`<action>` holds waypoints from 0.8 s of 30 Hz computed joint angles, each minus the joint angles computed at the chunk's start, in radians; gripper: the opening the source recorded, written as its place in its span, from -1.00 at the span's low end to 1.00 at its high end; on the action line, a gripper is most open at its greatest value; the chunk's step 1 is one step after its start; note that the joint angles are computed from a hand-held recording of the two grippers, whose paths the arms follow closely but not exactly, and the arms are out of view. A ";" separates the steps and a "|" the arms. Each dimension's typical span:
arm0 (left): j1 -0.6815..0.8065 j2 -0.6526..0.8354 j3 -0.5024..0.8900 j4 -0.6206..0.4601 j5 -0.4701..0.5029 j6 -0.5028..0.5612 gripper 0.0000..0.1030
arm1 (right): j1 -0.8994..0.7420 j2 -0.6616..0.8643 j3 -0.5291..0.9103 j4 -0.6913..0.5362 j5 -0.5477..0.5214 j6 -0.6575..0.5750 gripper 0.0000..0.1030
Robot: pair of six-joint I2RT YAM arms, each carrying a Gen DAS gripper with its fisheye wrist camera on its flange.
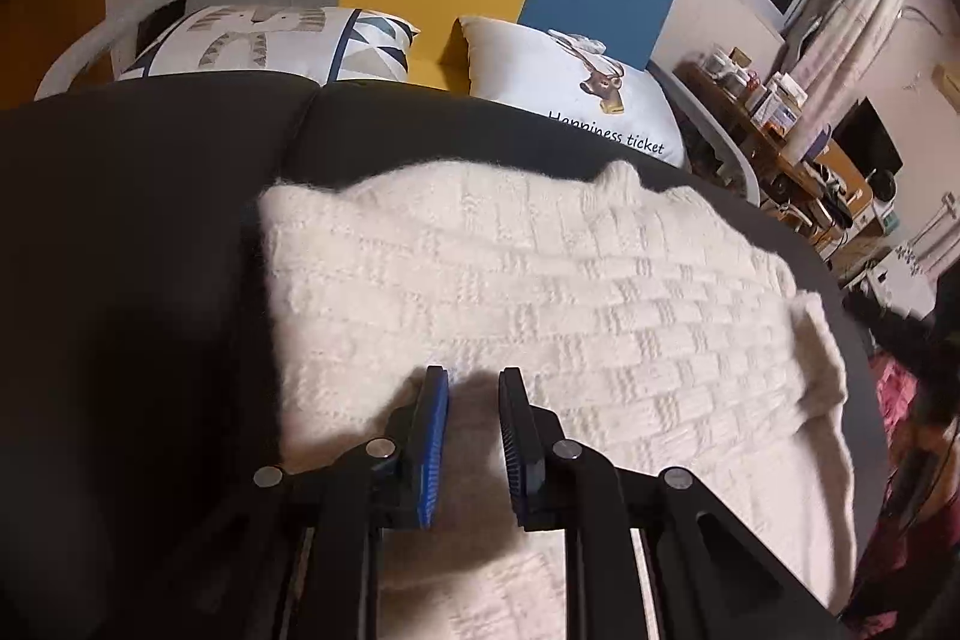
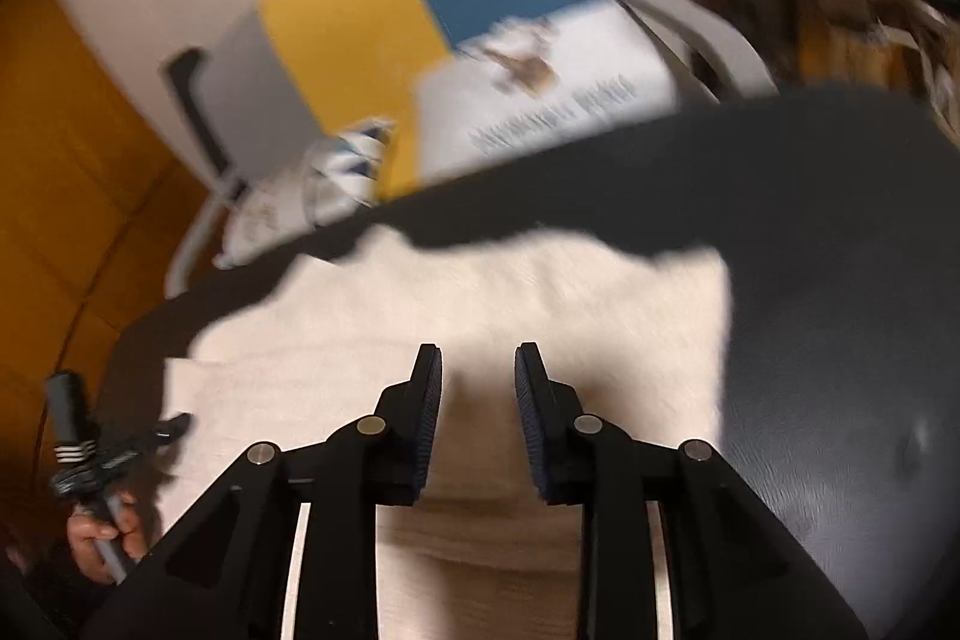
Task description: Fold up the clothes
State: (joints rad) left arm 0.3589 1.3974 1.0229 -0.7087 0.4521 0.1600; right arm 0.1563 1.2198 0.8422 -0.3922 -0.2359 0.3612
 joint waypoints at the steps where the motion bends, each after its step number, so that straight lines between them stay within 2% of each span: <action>1: 0.004 0.000 -0.002 0.001 0.003 0.004 -0.68 | 0.020 0.026 0.031 -0.005 0.003 -0.016 -0.46; 3: 0.000 0.001 -0.002 0.003 -0.011 0.012 -0.68 | 0.067 0.134 0.103 -0.017 0.034 -0.019 -0.46; 5: 0.001 -0.007 0.006 -0.012 -0.018 -0.007 -0.68 | 0.097 0.293 0.194 -0.107 0.112 -0.002 -0.46; 6: 0.005 -0.020 0.010 -0.017 -0.011 -0.019 -0.70 | 0.098 0.333 0.205 -0.119 0.115 0.012 -0.46; 8: 0.017 -0.073 0.009 0.001 0.057 -0.016 -0.65 | 0.089 0.318 0.165 -0.053 0.096 0.034 -0.46; 9: 0.008 -0.084 0.014 0.010 0.058 -0.014 -0.63 | 0.087 0.294 0.159 -0.050 0.094 0.049 -0.46; 11: -0.030 -0.066 0.043 0.019 0.009 -0.031 -0.62 | 0.100 0.214 0.117 -0.001 0.096 0.052 -0.46; 12: -0.038 -0.032 0.065 0.006 0.003 -0.039 -0.62 | 0.117 0.198 0.117 0.000 0.098 0.037 -0.46; 15: -0.058 0.076 0.105 -0.033 -0.104 -0.079 -0.63 | 0.189 0.200 0.137 -0.037 0.128 -0.009 -0.46; 18: -0.016 0.054 0.074 -0.010 -0.033 -0.086 -0.63 | 0.254 0.254 0.150 -0.119 0.222 -0.042 -0.45; 20: -0.014 0.048 0.096 -0.017 0.005 -0.102 -0.61 | 0.248 0.251 0.141 -0.109 0.213 -0.046 -0.45; 23: -0.078 0.066 0.161 -0.013 -0.001 -0.118 -0.61 | 0.217 0.256 0.187 -0.066 0.147 -0.025 -0.45; 24: -0.105 0.080 0.188 -0.010 -0.006 -0.120 -0.61 | 0.209 0.270 0.216 -0.053 0.130 -0.025 -0.38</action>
State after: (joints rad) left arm 0.2535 1.4774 1.2113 -0.7190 0.4459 0.0400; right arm 0.3654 1.4897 1.0583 -0.4457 -0.1063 0.3363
